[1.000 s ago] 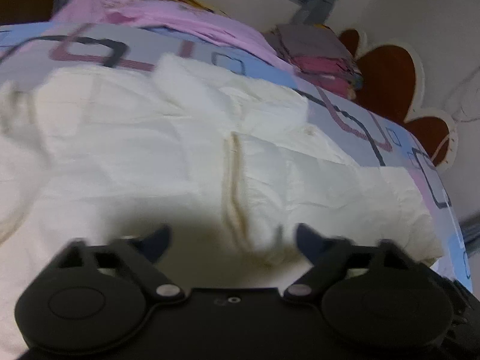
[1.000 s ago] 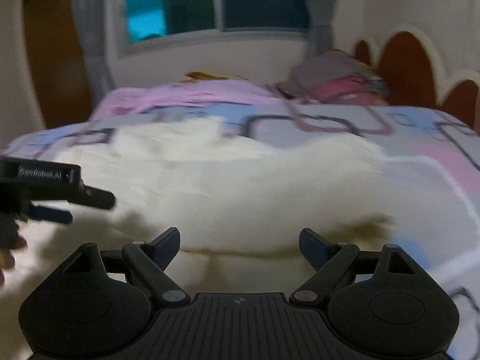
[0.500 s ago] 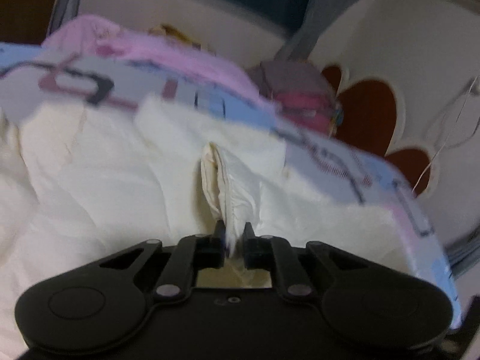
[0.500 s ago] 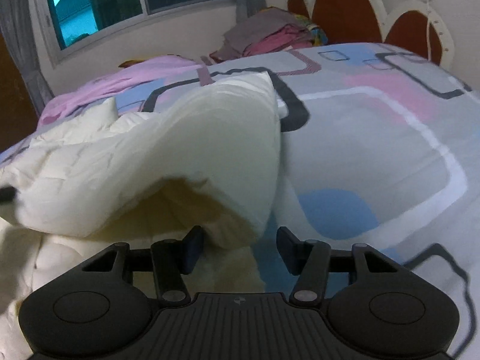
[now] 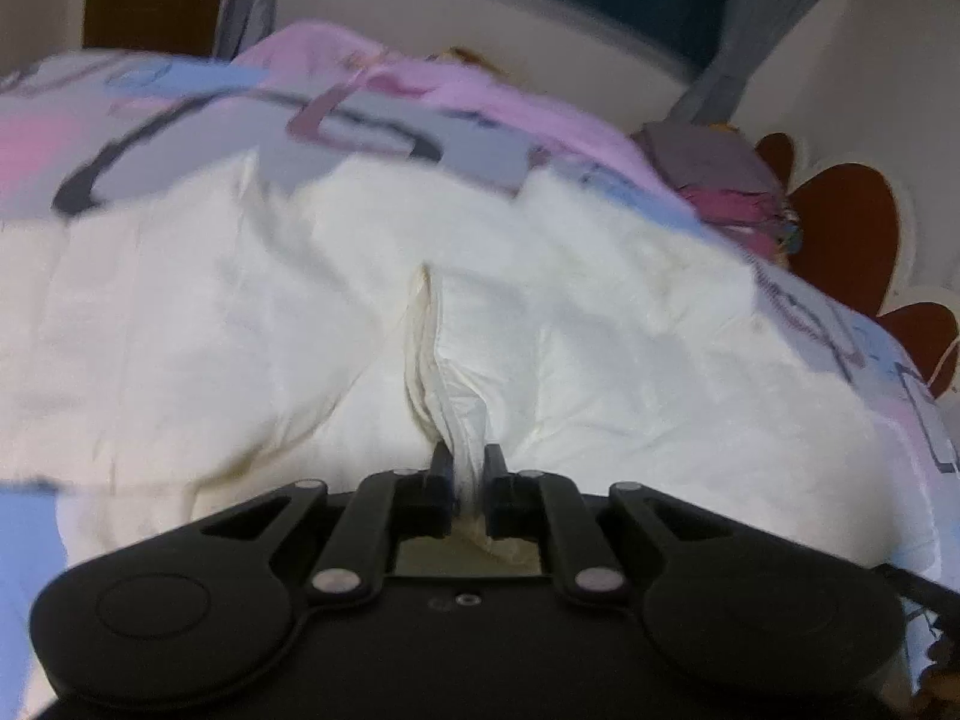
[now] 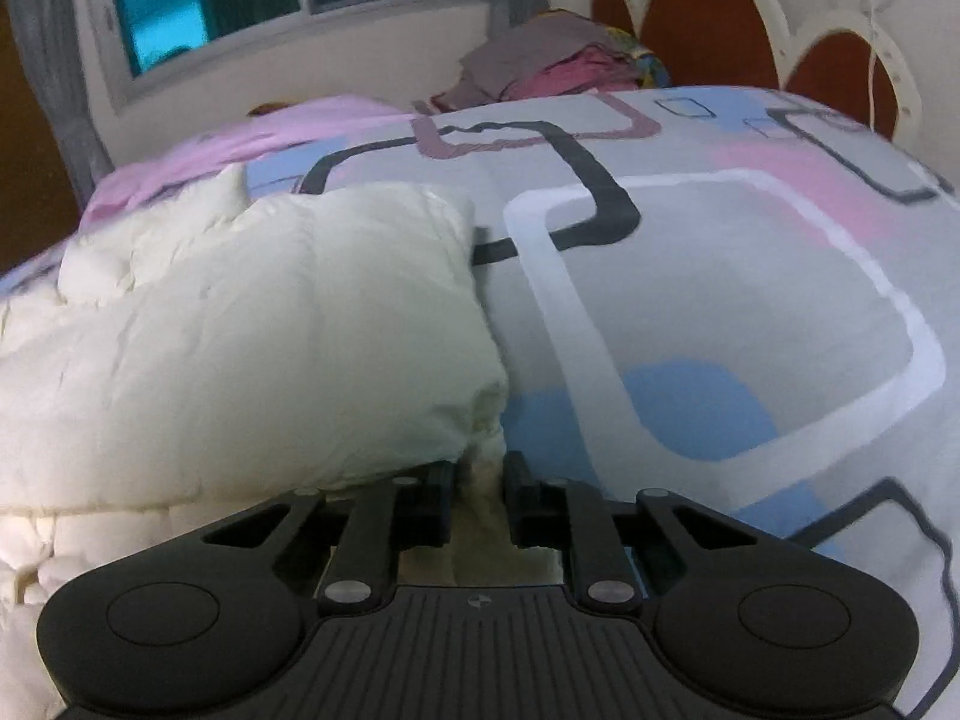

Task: Fold large clothes

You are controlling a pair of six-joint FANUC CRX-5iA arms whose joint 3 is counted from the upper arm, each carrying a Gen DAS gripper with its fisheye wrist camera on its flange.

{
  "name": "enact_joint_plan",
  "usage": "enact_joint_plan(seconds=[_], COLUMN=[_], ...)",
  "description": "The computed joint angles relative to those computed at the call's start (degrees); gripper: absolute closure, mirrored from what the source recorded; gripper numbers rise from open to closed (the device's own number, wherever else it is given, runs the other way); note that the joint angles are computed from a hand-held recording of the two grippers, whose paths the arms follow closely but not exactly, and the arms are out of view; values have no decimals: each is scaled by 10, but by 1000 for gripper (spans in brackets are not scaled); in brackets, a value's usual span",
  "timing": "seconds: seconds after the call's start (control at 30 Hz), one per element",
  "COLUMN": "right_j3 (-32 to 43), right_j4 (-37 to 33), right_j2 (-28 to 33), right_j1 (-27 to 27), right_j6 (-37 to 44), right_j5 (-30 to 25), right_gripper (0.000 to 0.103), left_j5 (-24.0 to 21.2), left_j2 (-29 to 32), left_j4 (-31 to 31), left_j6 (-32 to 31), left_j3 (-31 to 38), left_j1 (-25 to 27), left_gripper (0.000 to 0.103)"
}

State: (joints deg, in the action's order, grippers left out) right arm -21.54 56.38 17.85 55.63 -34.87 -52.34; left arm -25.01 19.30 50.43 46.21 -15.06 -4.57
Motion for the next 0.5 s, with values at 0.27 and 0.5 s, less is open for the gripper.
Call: enact_joint_plan(seconds=[0.27,0.5], right_j3=[-36,-25], right_j4=[9,72], right_j2=[-54,-51], right_j1=[28,-11], right_j6=[-21,-16], right_j5=[-24,-16], right_gripper=[86,86], left_j5=[22,105], left_j2=[-30,-68], left_j4=[-57,192], left_j6=[20,-197], left_j3=[-9,-74], left_j1=[5,-49], left_gripper=[59,50])
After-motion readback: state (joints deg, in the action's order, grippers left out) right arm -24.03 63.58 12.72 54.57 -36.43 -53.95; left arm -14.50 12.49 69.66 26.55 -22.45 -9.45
